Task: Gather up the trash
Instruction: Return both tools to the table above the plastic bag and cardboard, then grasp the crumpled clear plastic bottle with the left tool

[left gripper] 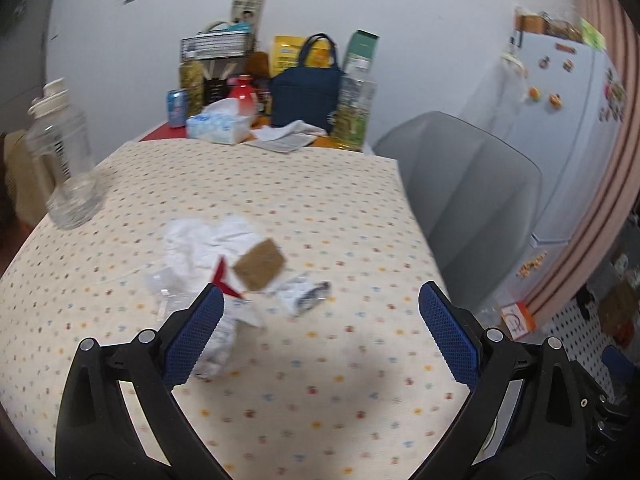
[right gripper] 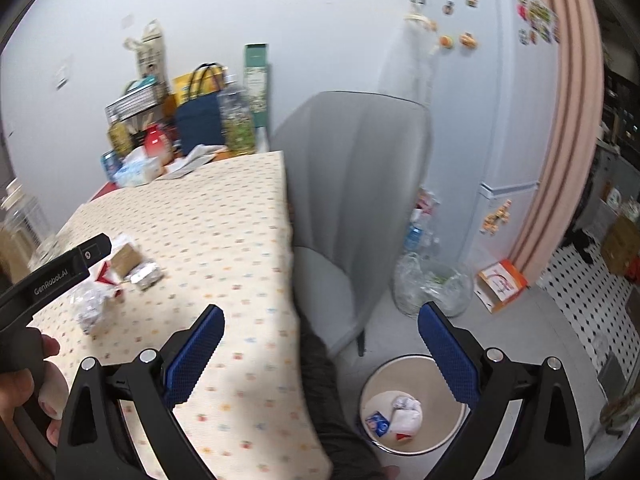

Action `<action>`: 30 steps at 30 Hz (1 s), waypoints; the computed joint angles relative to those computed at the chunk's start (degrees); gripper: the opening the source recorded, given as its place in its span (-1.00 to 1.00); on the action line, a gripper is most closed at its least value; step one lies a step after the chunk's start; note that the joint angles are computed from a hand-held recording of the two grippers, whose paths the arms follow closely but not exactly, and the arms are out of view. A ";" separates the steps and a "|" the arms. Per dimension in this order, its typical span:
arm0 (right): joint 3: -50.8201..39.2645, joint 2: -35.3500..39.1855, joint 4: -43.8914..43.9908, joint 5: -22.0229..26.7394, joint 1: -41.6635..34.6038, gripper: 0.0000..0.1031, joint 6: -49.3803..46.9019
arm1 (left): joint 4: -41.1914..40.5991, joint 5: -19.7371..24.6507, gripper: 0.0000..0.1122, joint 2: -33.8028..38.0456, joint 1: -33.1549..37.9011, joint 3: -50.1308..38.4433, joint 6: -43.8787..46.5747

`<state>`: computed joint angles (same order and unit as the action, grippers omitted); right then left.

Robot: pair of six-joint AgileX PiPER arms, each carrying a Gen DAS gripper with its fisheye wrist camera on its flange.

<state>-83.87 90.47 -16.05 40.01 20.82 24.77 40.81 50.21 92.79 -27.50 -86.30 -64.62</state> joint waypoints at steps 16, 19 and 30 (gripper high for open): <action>-12.73 9.96 1.78 4.28 11.54 0.82 0.77 | -3.02 -5.38 0.73 -12.10 14.16 15.20 1.79; -15.09 11.97 1.46 5.52 12.73 0.81 0.85 | -3.39 -7.59 0.73 -13.01 16.36 17.28 1.65; -23.77 19.50 7.78 8.49 14.23 0.62 -3.38 | -8.79 -13.68 0.71 -9.57 21.36 18.20 5.36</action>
<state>-107.64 109.97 -8.27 48.50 35.05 21.39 32.02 36.52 83.23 -6.13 -68.10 -59.26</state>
